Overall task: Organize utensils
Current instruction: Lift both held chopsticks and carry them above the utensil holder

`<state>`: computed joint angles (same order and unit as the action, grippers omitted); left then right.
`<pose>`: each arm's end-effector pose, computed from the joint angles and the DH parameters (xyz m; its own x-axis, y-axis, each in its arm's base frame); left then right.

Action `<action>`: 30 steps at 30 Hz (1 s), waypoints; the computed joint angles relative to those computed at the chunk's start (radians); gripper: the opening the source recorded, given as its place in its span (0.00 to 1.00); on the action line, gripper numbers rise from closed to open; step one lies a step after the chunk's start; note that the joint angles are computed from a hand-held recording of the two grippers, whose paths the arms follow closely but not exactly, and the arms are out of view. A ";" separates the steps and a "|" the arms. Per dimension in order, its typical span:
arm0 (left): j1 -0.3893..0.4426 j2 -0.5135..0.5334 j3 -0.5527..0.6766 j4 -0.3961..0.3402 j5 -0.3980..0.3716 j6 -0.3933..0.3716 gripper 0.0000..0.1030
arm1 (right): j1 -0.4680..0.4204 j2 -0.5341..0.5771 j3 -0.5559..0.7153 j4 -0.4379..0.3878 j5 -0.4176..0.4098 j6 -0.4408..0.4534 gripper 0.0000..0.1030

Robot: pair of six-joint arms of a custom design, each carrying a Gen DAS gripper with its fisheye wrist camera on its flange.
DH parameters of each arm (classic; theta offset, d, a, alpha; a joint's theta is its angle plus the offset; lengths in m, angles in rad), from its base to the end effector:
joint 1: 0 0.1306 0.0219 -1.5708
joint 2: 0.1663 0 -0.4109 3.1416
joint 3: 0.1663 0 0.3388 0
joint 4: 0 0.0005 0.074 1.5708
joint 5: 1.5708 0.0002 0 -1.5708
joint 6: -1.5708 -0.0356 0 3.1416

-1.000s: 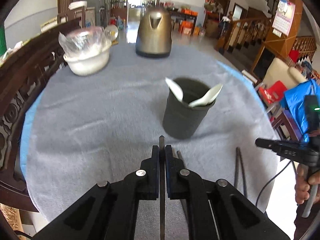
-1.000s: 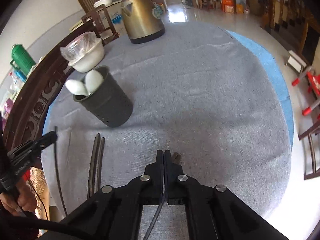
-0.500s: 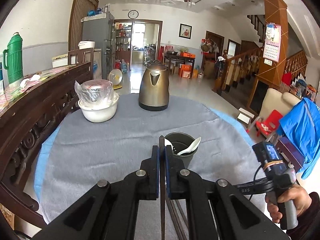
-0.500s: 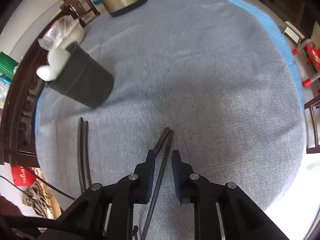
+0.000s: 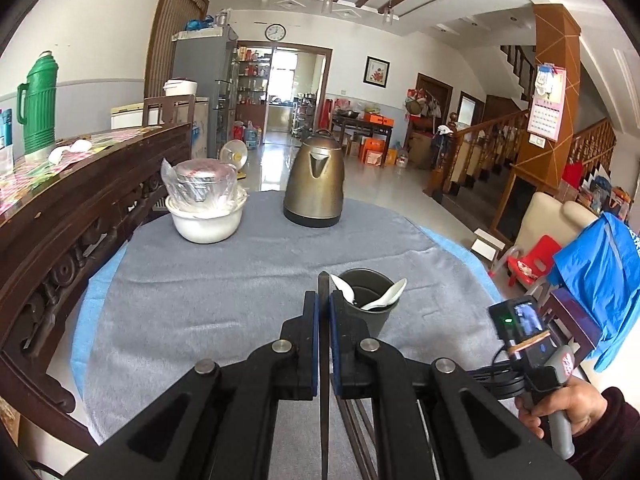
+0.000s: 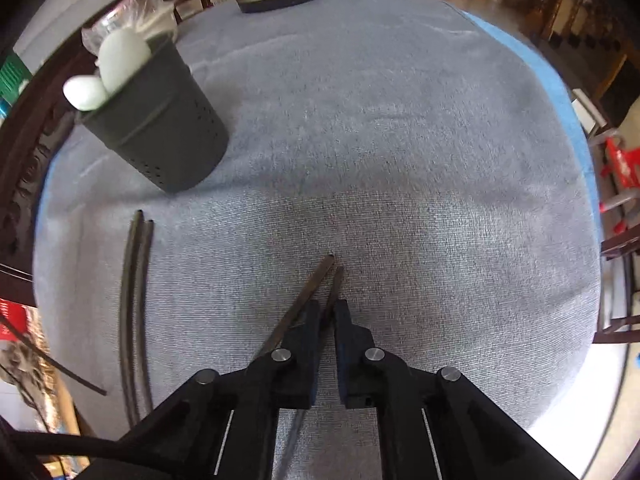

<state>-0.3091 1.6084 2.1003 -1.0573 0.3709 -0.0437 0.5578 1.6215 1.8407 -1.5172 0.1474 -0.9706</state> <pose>0.4666 -0.1631 0.6354 -0.4848 0.1975 -0.8521 0.5968 0.7868 -0.1571 0.4020 0.2441 0.5003 -0.8658 0.4219 -0.2689 0.3975 0.9065 0.1424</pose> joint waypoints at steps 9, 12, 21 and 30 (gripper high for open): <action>0.009 0.001 0.039 0.019 0.011 0.044 0.05 | 0.011 -0.108 0.001 0.097 0.090 -0.008 0.05; 0.007 0.005 0.065 0.032 0.015 0.064 0.05 | 0.007 -0.106 0.052 0.126 0.146 0.004 0.05; -0.014 0.076 0.250 -0.030 0.011 0.081 0.06 | 0.021 -0.118 0.150 0.229 0.312 0.034 0.05; -0.037 0.222 0.573 -0.134 -0.007 0.136 0.06 | 0.036 -0.028 0.389 0.256 0.429 0.134 0.05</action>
